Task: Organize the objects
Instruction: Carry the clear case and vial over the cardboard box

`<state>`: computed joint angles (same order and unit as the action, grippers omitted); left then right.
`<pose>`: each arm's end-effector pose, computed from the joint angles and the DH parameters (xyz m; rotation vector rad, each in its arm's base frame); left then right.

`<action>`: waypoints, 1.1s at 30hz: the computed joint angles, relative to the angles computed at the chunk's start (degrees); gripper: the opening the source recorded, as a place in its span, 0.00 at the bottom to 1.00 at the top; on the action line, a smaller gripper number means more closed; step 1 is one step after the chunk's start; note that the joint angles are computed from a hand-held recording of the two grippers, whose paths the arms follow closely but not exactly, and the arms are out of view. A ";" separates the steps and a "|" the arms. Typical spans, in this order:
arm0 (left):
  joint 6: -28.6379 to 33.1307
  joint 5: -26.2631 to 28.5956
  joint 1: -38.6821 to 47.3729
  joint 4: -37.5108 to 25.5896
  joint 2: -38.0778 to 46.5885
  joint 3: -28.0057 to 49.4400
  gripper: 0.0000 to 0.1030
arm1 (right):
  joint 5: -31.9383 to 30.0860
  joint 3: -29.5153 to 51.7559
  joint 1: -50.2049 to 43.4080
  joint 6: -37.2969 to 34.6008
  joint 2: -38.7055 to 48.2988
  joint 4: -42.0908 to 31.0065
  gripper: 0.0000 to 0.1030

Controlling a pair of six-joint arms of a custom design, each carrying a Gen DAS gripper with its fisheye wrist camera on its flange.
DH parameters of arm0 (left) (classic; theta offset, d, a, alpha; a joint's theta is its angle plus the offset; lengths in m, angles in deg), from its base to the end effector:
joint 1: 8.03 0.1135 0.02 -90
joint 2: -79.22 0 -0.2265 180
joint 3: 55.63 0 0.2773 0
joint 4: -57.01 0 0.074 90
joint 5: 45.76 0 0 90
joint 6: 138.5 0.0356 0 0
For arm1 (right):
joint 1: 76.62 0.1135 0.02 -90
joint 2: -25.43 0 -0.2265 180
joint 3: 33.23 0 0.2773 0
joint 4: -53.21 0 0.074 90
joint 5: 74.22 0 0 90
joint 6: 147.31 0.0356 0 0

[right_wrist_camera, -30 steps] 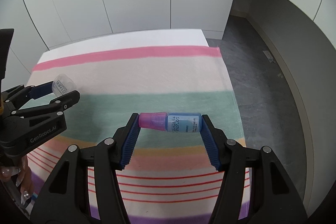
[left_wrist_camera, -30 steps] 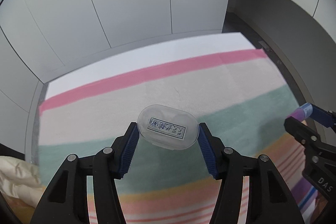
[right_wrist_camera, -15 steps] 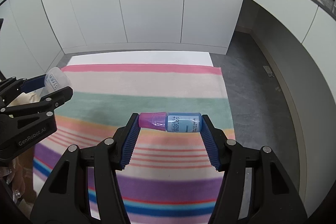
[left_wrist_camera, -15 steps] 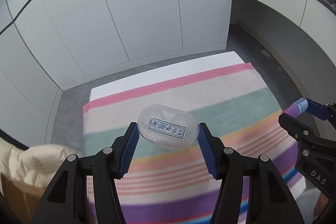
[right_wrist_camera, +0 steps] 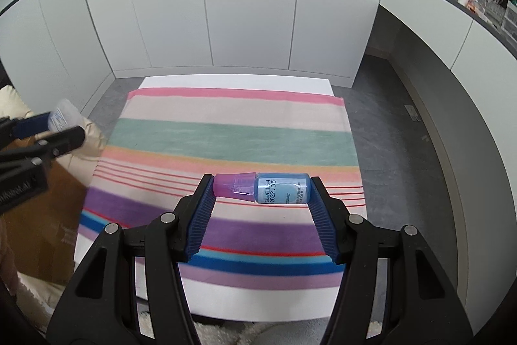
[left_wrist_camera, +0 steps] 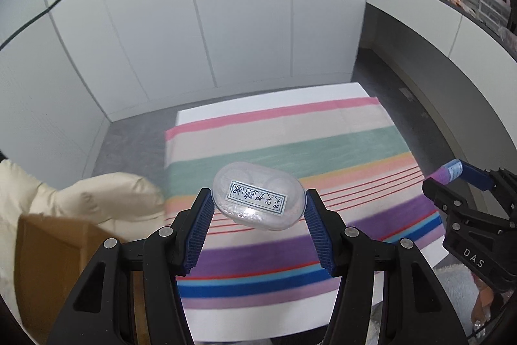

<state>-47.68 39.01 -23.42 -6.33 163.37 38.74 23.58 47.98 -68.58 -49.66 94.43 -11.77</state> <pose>0.3243 -0.0859 0.3005 0.3138 2.4726 0.0075 0.2739 0.0338 0.2966 0.0485 2.4800 -0.0535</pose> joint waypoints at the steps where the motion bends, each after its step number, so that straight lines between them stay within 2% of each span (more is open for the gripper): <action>1: 0.10 0.00 0.63 -0.30 -1.40 -0.82 0.57 | 0.51 0.02 1.24 0.58 -0.46 -0.44 0.59; 10: 4.41 4.35 15.33 -2.79 -12.07 -7.48 0.57 | 6.01 4.73 15.31 7.01 0.92 -3.63 0.59; 20: 12.68 10.96 37.20 -3.13 -16.10 -10.13 0.57 | 11.00 15.91 32.75 12.88 12.39 -4.09 0.59; 28: 20.61 16.43 54.95 -3.29 -14.12 -8.91 0.57 | 13.13 32.22 45.11 14.75 28.24 -5.83 0.59; 33: 25.16 17.86 64.14 -2.97 -9.67 -6.80 0.57 | 13.02 49.32 51.44 15.18 41.74 -9.42 0.59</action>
